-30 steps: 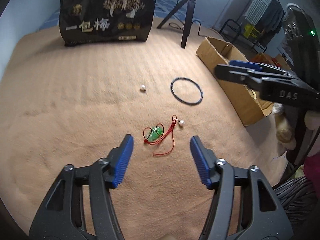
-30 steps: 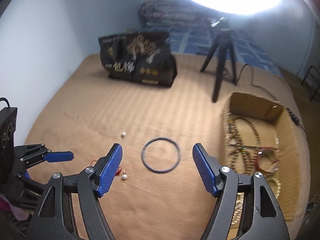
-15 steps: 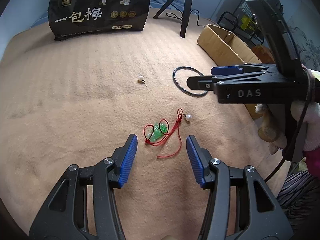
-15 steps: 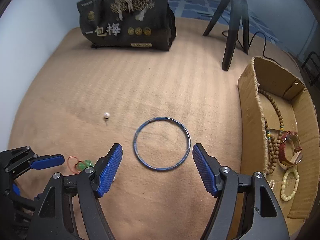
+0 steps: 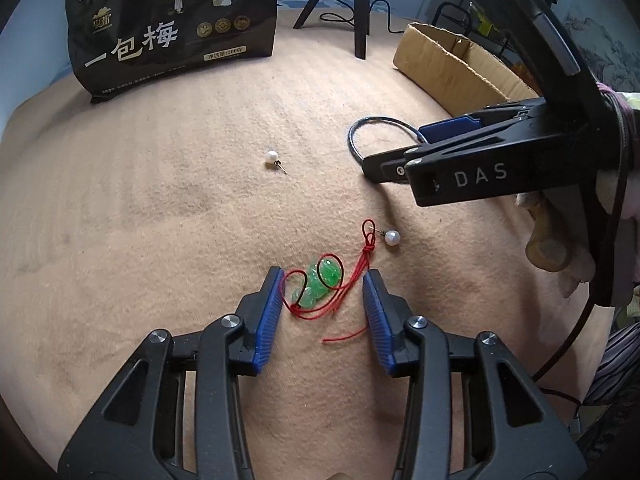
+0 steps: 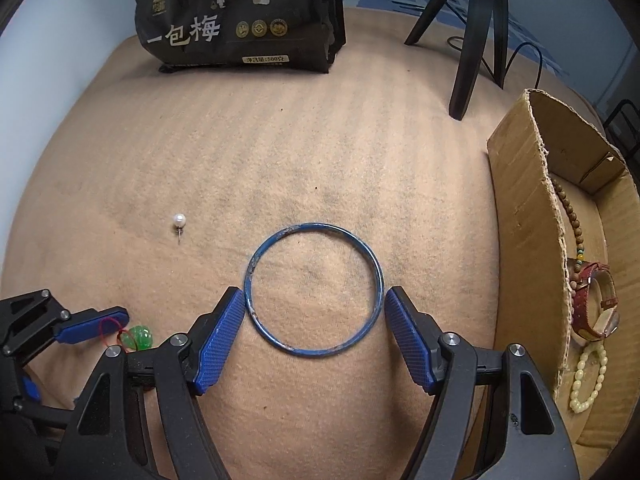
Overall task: Organize jewelry
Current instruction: 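Close left tool on red-string jade pendant while right tool grasps blue bangle, then carry pendant with left tool while right tool carries bangle over the box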
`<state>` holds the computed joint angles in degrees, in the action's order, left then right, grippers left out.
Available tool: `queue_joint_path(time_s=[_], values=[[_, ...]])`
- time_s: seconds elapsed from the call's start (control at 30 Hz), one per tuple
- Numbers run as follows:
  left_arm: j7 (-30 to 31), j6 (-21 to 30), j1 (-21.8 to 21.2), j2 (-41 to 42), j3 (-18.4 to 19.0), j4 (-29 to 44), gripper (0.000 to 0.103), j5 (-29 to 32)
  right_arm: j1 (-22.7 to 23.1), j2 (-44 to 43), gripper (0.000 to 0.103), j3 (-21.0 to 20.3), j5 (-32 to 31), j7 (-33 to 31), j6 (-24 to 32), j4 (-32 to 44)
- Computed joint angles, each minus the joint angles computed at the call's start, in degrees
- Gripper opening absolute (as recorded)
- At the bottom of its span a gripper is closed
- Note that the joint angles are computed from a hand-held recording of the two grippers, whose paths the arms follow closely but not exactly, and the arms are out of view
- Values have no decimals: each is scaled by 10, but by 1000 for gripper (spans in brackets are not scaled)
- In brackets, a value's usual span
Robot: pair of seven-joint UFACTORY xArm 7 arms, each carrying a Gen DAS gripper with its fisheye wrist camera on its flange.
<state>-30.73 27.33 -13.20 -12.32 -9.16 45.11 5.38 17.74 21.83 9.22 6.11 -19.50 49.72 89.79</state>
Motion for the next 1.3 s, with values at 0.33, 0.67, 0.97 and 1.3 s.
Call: queue_joint_path(time_s=[0.33,0.67,0.97,1.3], values=[[-32,-2,14,2,-7,-2,15,48,1,9,73,2,1,-6,1,12],[-45,-7,13,-4,-5,-6,15,46,1,-2,72,6,5,-28,-13,-9],[-67,-7,21,-34,-10,-22,14,50,-6,-37,71,12,32,-49,-38,-42],[-91,7,31,-79,-24,-7,14,62,-22,-100,71,12,88,-93,-53,-77]])
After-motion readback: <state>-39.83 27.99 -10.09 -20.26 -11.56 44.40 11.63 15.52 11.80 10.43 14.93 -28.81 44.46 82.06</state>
